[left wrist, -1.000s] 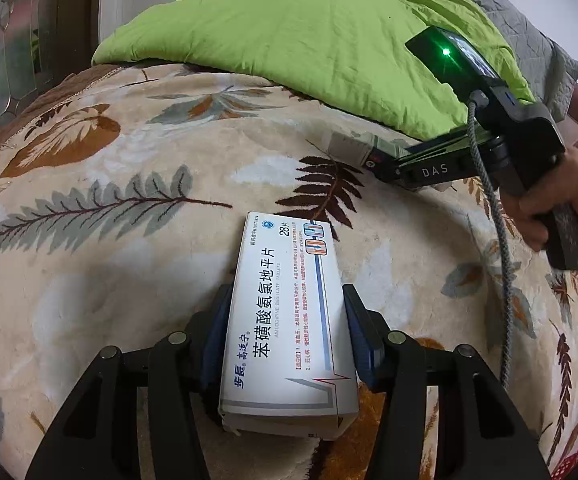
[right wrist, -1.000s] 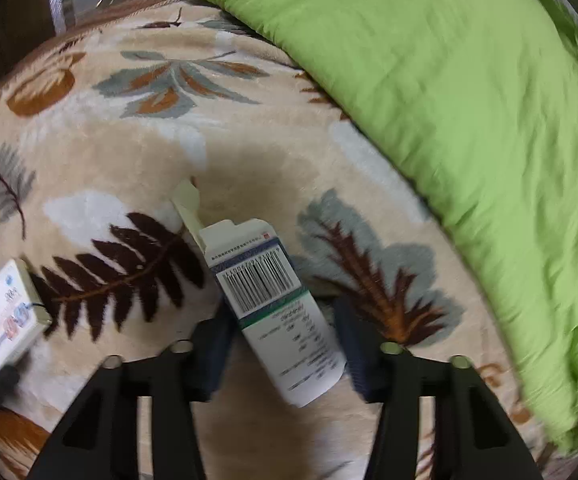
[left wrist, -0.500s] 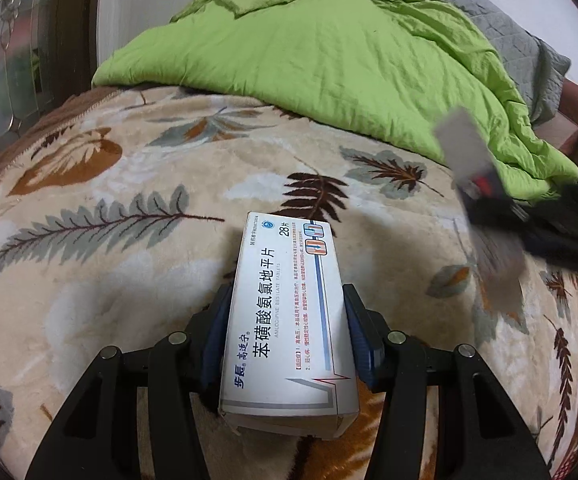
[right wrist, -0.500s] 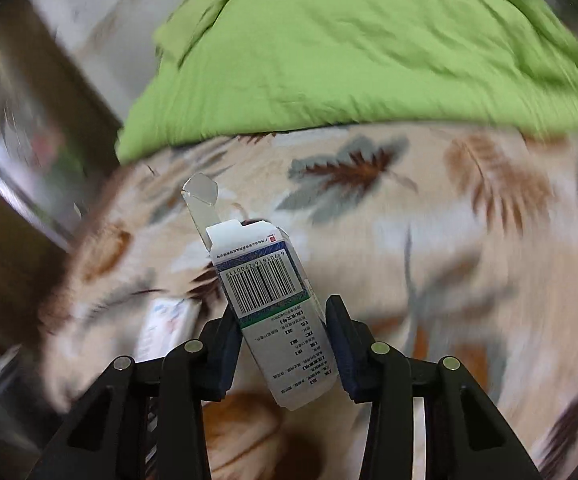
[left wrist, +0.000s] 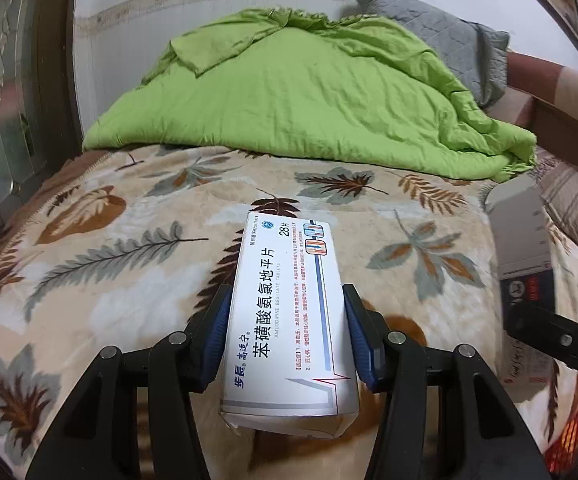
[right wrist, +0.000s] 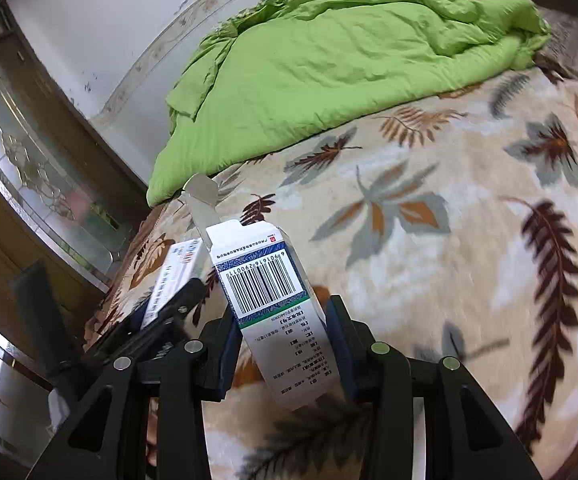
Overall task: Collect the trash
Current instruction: 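Grasp the white barcode box with the right gripper and lift it, then carry both white boxes over the red wastebasket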
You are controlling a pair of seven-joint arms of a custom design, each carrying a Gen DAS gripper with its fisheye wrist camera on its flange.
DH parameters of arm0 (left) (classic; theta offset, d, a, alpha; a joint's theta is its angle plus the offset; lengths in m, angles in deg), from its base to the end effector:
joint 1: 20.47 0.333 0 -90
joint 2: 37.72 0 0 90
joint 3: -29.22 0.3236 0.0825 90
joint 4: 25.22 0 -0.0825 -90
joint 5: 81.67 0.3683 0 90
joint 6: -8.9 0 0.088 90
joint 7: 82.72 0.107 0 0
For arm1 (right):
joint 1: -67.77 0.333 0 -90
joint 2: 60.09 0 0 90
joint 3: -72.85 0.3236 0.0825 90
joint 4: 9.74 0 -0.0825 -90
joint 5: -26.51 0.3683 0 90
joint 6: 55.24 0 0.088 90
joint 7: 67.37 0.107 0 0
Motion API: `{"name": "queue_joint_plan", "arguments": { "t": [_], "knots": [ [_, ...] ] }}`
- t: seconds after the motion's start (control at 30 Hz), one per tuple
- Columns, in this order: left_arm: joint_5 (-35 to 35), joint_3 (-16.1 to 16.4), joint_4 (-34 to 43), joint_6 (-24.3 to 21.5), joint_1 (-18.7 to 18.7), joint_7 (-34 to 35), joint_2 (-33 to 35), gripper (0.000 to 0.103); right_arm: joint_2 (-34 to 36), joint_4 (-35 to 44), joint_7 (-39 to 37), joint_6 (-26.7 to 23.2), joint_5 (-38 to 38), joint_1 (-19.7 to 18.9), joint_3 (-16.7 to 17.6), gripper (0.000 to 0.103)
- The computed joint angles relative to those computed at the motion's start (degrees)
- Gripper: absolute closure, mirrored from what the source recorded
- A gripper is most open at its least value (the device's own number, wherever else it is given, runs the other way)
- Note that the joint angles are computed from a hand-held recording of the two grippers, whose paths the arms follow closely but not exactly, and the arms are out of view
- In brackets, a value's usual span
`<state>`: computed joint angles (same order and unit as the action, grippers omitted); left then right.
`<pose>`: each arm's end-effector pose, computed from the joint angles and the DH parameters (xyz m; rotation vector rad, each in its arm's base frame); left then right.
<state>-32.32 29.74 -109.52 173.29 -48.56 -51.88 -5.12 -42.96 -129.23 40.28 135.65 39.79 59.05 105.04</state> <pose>0.6348 -0.3811 0.4431 -1.5228 1.8490 -0.9602 0.5884 0.1969 0.4360 -1.3247 1.7131 -0.2501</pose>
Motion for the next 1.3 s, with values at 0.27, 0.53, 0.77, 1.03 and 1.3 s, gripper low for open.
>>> {"name": "queue_joint_plan", "arguments": {
  "t": [0.27, 0.53, 0.77, 1.03, 1.3],
  "knots": [
    [11.69, 1.92, -10.15, 1.60, -2.35, -11.21, -8.19, 0.051, -2.21, -4.36, 3.41, 4.58, -3.14, 2.47, -3.30, 0.059],
    [18.51, -1.41, -11.17, -1.81, -0.37, -16.43, -9.06, 0.051, -1.75, -4.48, 10.17, 4.43, -10.18, 1.28, -3.60, 0.059],
    [19.25, -3.02, -10.86, -2.26, 1.10, -16.67, -8.51, 0.051, -1.96, -4.26, 12.56, 3.86, -13.00, 3.07, -5.96, 0.059],
    [21.37, -3.01, -9.97, -2.45, 0.77, -17.61, -7.78, 0.051, -1.69, -4.05, 13.75, 3.61, -14.59, 2.42, -5.58, 0.059],
    [21.36, -3.26, -10.01, -2.47, 0.96, -17.45, -7.78, 0.051, -1.74, -4.02, 14.02, 3.58, -14.70, 2.87, -6.04, 0.059]
  ]
}}
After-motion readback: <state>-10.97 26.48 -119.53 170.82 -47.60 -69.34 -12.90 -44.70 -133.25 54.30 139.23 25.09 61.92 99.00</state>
